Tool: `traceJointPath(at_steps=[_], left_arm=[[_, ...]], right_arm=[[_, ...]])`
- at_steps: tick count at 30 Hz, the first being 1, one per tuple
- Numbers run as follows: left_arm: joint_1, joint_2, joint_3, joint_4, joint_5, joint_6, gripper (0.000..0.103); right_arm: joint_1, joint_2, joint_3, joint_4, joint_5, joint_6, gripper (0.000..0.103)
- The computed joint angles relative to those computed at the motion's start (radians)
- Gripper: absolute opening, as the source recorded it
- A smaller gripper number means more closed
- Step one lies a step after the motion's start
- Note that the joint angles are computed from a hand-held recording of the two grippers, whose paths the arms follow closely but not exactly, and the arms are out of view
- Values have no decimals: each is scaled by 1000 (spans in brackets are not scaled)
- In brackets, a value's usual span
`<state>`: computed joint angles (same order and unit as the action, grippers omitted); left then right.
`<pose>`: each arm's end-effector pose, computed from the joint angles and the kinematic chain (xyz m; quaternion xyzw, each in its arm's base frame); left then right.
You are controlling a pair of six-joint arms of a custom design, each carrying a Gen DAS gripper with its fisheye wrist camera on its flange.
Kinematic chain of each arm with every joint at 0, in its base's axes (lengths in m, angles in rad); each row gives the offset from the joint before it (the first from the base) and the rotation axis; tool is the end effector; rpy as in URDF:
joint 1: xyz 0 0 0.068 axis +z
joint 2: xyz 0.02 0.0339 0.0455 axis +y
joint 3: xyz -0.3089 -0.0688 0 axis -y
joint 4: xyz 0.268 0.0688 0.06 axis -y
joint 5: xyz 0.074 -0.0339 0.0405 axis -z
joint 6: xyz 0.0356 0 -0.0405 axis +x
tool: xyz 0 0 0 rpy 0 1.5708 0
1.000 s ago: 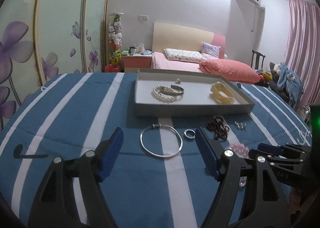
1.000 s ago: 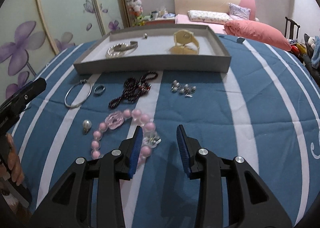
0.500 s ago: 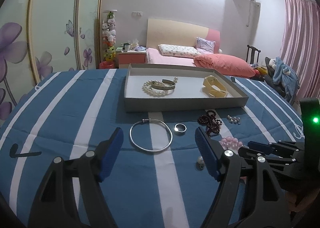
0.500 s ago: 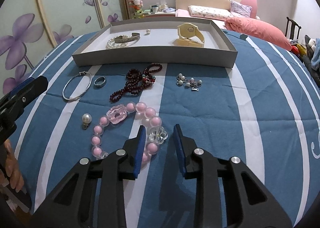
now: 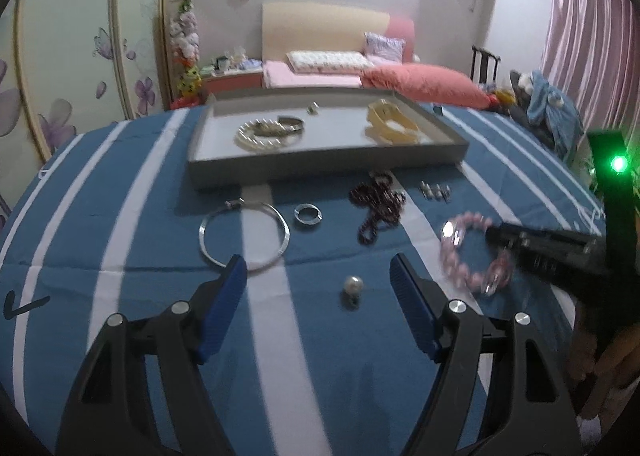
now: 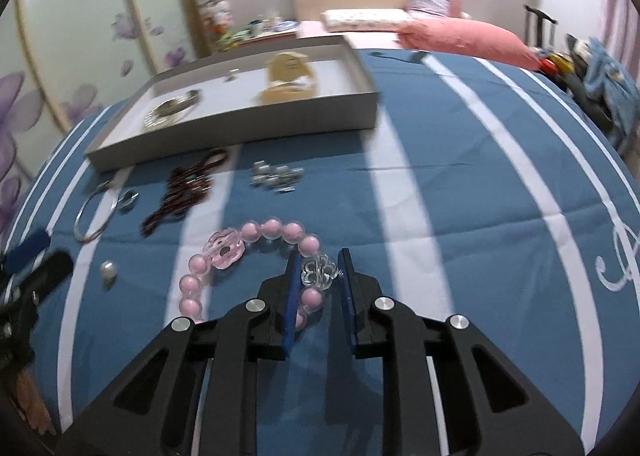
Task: Organize jewelry
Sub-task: 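Grasp the pink bead bracelet with the right tool while the left tool grasps the loose pearl, then lift the pink bracelet and pearl toward the tray with both tools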
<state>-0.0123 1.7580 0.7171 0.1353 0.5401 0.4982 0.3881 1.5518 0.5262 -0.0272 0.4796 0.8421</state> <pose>0.3290 -0.0224 0.1338 0.3143 0.8594 -0.1691 0.3661 0.2438 0.0819 0.1326 0.2706 0.9012 -0.0439 0.3357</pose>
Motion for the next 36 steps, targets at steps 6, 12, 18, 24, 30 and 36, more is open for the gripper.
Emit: traceJointPath(at_steps=[6, 12, 18, 24, 30, 36], left_arm=[[-55, 30, 11, -24, -76, -1, 66], [-91, 57, 36, -54, -122, -28, 53], [-116, 68, 46, -68, -159, -46, 46], [-124, 64, 46, -64, -178, -56, 36], [-116, 68, 54, -74, -162, -60, 14], [-103, 76, 68, -91, -135, -65, 14]], right_arm=[[-11, -11, -13, 7, -3, 4, 20], [-18, -19, -22, 21, -15, 2, 20], [-22, -21, -24, 29, -23, 0, 20], [-24, -21, -23, 30, -24, -2, 20], [-25, -21, -25, 33, -26, -2, 20], [-27, -18, -23, 39, -29, -2, 20]])
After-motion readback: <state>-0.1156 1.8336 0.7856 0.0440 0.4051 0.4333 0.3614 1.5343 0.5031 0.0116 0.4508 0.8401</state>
